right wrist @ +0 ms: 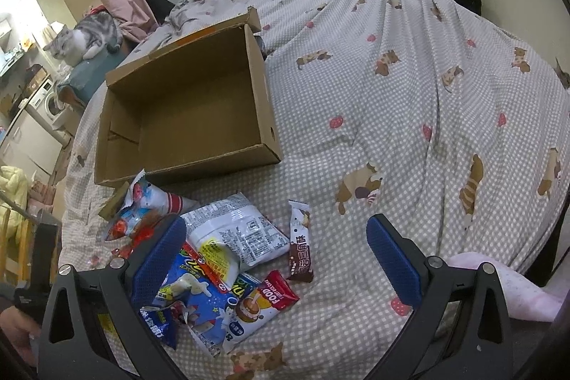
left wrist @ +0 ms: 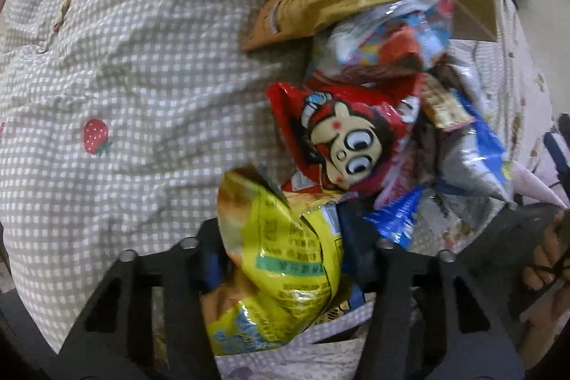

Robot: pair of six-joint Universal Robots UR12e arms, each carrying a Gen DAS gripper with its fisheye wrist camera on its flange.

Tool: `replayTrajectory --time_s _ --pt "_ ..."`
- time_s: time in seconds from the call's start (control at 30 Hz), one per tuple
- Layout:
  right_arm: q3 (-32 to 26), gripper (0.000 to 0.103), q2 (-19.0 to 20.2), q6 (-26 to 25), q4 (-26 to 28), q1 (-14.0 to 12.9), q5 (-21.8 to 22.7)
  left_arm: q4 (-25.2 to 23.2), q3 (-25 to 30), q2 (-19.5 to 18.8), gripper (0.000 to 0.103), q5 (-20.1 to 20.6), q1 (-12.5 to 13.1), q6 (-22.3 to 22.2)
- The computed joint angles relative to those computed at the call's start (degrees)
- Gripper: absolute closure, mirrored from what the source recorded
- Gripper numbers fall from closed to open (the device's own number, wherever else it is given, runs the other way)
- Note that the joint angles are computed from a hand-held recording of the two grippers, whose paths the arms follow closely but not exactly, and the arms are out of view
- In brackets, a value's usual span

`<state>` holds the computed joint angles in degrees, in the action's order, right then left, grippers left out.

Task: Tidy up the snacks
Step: 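Grasp the yellow chip bag with the left gripper while the right grasps a white packet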

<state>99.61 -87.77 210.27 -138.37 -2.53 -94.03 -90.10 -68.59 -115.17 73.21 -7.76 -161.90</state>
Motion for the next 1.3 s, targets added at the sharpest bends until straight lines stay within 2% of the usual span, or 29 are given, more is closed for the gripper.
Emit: replayTrajectory --time_s 0.13,0.23,0.3,0.4,0.43,0.47,0.57,0.63,0.73,0.8,0.87,1.03,1.1,1.13,1.17,1.23,1.27,1.3 --pt "0.0 0.000 0.0 -0.3 0.0 0.1 -0.4 0.6 0.7 1.9 0.065 -1.6 1.5 -0.4" --pt "0.2 0.000 -0.2 -0.2 -0.4 -0.1 0.2 4.4 0.2 3.5 0.067 -4.3 2.9 -2.1" --pt "0.5 0.000 -0.4 0.4 -0.7 -0.7 1.8 8.5 -0.7 4.5 0.067 -4.5 3.5 -4.9" --pt "0.1 0.000 -0.1 1.2 0.8 -2.0 6.2 11.3 -0.2 4.3 0.067 -5.4 4.0 -9.0" --pt "-0.6 0.000 0.4 1.2 2.8 -2.8 8.9 13.7 -2.4 4.4 0.067 -5.8 4.3 -9.7" --pt "-0.8 0.000 0.7 1.1 3.7 -3.2 10.7 14.2 -2.3 4.1 0.067 -6.0 4.5 -10.4" --pt "-2.4 0.000 2.5 0.1 8.0 -4.9 19.9 15.1 -2.0 3.5 0.067 -6.0 4.8 -11.6" --pt "-4.2 0.001 4.0 -2.5 11.6 -4.9 22.1 15.6 -2.6 3.6 0.067 -6.1 4.7 -11.9" --pt "-8.1 0.001 7.1 -9.2 16.5 -3.4 20.3 16.1 -2.9 3.5 0.067 -6.0 4.5 -12.3" --pt "-9.8 0.002 8.7 -11.7 18.8 -2.8 20.0 16.0 -3.0 3.6 0.067 -5.9 4.4 -12.4" --pt "-11.1 0.004 10.3 -13.1 19.9 -2.3 19.7 15.7 -2.9 3.6 0.067 -5.9 4.4 -12.4" --pt "-14.1 0.004 13.5 -15.9 24.9 -0.8 15.1 15.4 -2.5 3.2 0.067 -5.6 4.6 -13.0" --pt "-13.9 0.004 13.6 -16.4 24.0 -0.5 14.5 15.5 -2.3 3.0 0.067 -5.4 4.5 -13.2" --pt "-13.9 0.011 13.6 -17.2 23.3 -0.2 14.1 15.6 -2.2 2.8 0.067 -5.2 4.4 -13.3" --pt "-13.9 0.023 13.4 -18.2 22.5 -0.1 14.4 15.6 -2.1 2.7 0.067 -5.2 4.4 -13.4" --pt "-13.6 0.030 12.8 -19.7 21.5 0.2 14.5 16.0 -2.1 2.6 0.067 -5.2 4.3 -13.4" --pt "-13.2 0.039 12.3 -20.0 21.1 0.2 14.9 16.2 -2.1 2.7 0.067 -5.1 4.3 -13.4" --pt "-12.8 0.042 12.0 -20.1 20.8 0.1 15.6 16.5 -2.2 2.7 0.067 -5.0 4.3 -13.3"
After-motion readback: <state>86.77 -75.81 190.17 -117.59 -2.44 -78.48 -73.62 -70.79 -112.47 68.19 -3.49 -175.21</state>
